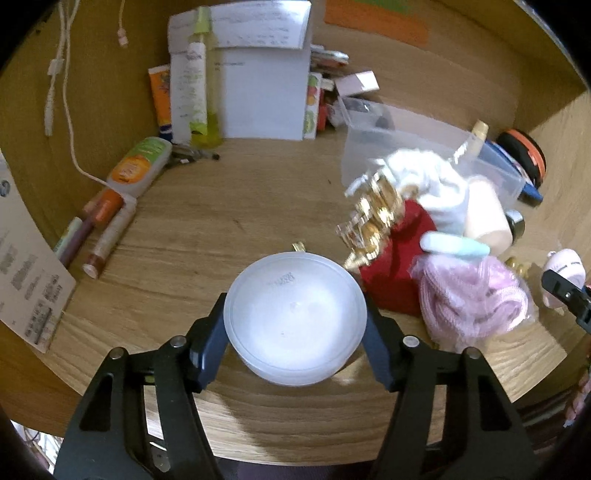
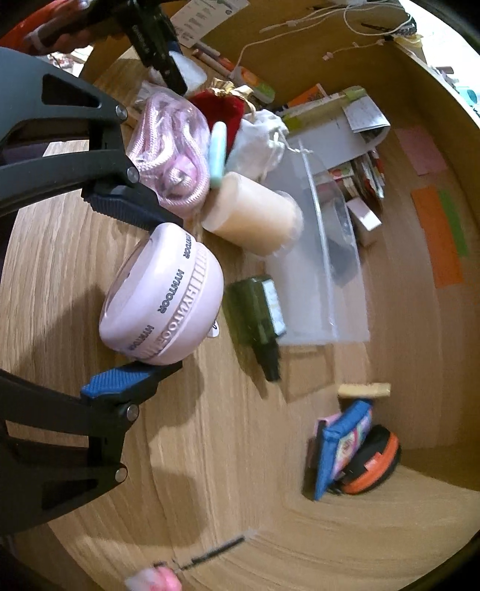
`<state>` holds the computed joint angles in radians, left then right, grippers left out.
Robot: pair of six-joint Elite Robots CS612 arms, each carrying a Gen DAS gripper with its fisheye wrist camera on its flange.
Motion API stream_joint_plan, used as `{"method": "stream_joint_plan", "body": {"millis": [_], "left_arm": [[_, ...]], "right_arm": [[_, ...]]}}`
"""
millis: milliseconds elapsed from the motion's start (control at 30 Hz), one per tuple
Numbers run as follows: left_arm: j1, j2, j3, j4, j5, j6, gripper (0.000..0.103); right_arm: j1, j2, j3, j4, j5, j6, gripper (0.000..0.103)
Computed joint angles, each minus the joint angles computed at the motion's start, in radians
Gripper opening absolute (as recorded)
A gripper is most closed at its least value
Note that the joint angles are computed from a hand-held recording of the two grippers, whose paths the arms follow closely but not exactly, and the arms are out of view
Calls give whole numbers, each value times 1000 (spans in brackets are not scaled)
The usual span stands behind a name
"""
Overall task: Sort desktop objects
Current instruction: 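Grasp the white round lid with left gripper while right gripper grasps pink HYVTOOR case, then carry both items over the clear bin while left gripper releases the lid inside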
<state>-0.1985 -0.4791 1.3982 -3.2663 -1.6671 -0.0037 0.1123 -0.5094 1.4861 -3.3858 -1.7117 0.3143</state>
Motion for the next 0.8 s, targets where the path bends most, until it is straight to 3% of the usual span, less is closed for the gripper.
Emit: {"method": "stream_joint_plan", "body": {"millis": [233, 400, 533, 800], "left_arm": [[15, -26, -5, -14, -70, 22, 65], [26, -49, -21, 20, -180, 76, 65], [19, -65, -36, 46, -196, 123, 65], [14, -66, -113, 120, -244, 130, 65]], "right_arm": [[-13, -26, 20, -41, 23, -41, 63], [-30, -45, 24, -61, 120, -78, 63], [-39, -57, 11, -52, 190, -114, 63], [-24, -61, -55, -21, 152, -233, 63]]}}
